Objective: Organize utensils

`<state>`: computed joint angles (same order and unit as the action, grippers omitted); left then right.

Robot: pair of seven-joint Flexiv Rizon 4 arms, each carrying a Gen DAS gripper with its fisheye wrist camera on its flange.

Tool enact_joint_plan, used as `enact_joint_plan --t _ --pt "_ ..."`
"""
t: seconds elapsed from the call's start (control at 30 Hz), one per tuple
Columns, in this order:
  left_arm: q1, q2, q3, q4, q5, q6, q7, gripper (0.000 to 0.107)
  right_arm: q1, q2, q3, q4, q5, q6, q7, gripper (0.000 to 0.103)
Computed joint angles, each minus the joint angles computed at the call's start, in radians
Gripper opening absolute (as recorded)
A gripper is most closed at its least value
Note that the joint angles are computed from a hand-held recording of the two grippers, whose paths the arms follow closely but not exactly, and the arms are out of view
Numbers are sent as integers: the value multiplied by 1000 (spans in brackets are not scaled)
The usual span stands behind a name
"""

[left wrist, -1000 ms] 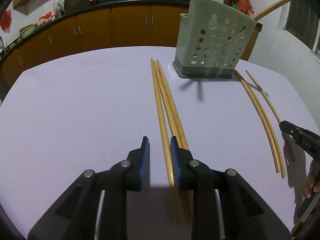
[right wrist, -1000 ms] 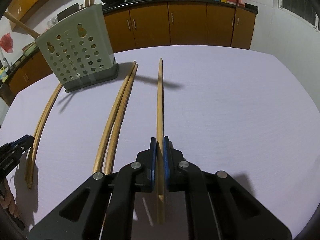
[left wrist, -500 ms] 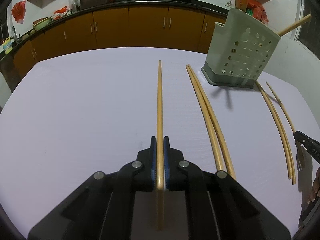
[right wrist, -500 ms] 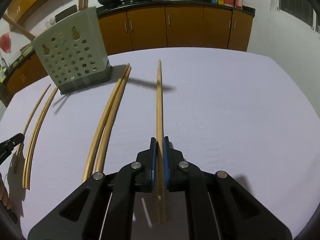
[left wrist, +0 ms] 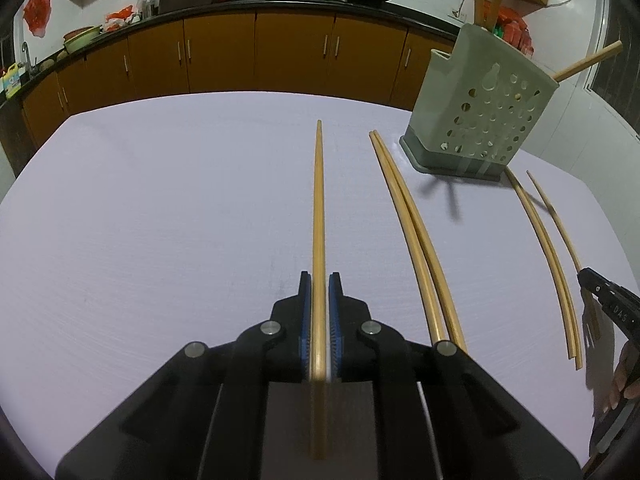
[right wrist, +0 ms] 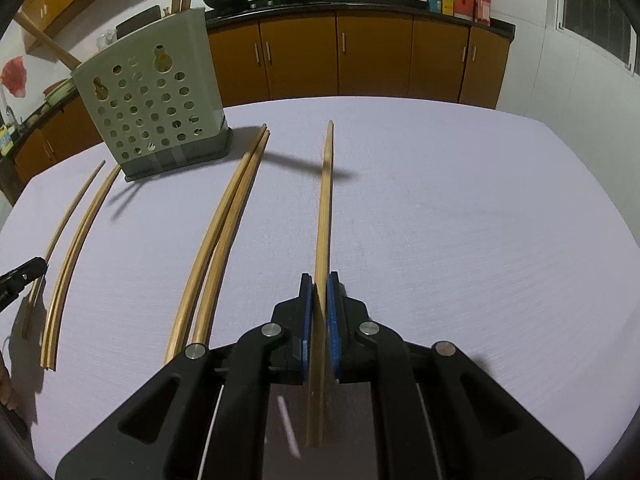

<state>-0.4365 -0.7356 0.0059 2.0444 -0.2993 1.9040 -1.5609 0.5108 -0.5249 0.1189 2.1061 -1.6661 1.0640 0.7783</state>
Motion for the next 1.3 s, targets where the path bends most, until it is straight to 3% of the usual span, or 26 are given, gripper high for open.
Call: enact_joint_plan --t 1.3 --pt "-10 -1 8 -1 -4 -1 1 12 -1 -3 0 0 -5 -1 2 9"
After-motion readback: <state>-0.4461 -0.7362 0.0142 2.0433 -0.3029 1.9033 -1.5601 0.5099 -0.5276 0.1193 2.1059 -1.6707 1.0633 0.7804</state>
